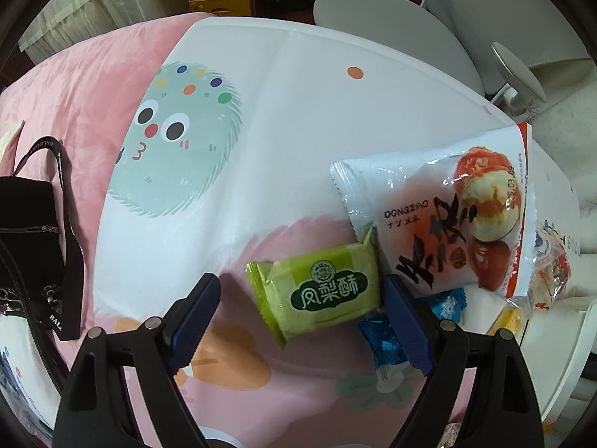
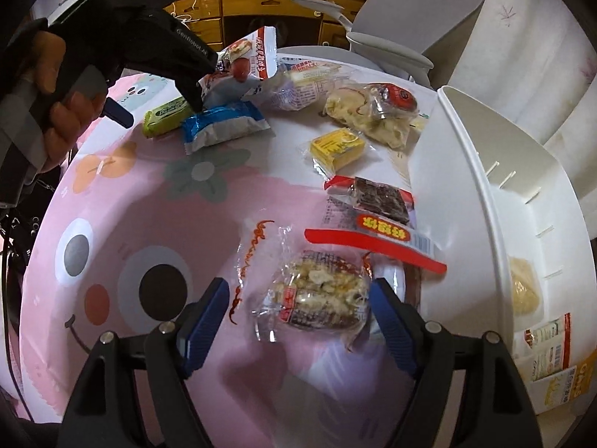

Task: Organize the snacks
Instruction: 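Reach the left tool to the green pineapple cake while the right tool approaches the clear nut-snack bag, then grasp the green pineapple cake with the left tool while the right tool grasps the nut-snack bag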

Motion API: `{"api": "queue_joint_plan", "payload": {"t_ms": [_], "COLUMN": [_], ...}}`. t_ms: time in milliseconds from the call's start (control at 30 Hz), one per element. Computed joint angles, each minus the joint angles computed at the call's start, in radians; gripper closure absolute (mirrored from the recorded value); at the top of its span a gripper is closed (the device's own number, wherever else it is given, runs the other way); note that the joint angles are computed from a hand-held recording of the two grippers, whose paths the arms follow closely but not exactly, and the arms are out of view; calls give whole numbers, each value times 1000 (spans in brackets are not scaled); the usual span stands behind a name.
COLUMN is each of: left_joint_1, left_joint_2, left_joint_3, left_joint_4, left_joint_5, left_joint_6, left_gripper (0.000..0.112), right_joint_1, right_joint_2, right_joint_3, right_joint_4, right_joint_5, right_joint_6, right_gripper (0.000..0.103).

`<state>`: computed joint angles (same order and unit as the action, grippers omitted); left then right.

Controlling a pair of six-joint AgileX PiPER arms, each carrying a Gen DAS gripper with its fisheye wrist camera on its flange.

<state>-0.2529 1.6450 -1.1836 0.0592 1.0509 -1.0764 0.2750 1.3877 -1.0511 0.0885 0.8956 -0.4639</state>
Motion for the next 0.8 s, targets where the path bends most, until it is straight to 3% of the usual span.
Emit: {"api": "queue_joint_plan", "payload": {"t_ms": [267, 433, 500, 567, 667, 800], "left_joint_1": [-29, -56, -62, -67, -78, -85], "left_joint_2": [22, 23, 22, 23, 24, 16], "left_joint_3": [-10, -21, -24, -37, -42, -34], "left_joint_4": [79, 106, 104, 90, 90, 71], "left_joint_5": [3, 16, 21, 34, 42, 46], "left_joint_6": [-30, -81, -87, -95, -106, -110], "left_gripper": [37, 53, 57, 60, 61, 62], "right_joint_1": [-14, -22, -47, -73, -84, -88], "right_joint_2": [8, 15, 64, 55, 47, 38], "right_joint_3": [28, 38, 7, 9, 13, 12], "right_joint_4": [50, 68, 83, 98, 96, 104], "right_joint_5": [-65, -59, -4, -23, -30, -9], "right_joint_6": [-60, -73, -55, -31, -43, -53], "right_gripper": [21, 21, 30, 48, 59, 60]}}
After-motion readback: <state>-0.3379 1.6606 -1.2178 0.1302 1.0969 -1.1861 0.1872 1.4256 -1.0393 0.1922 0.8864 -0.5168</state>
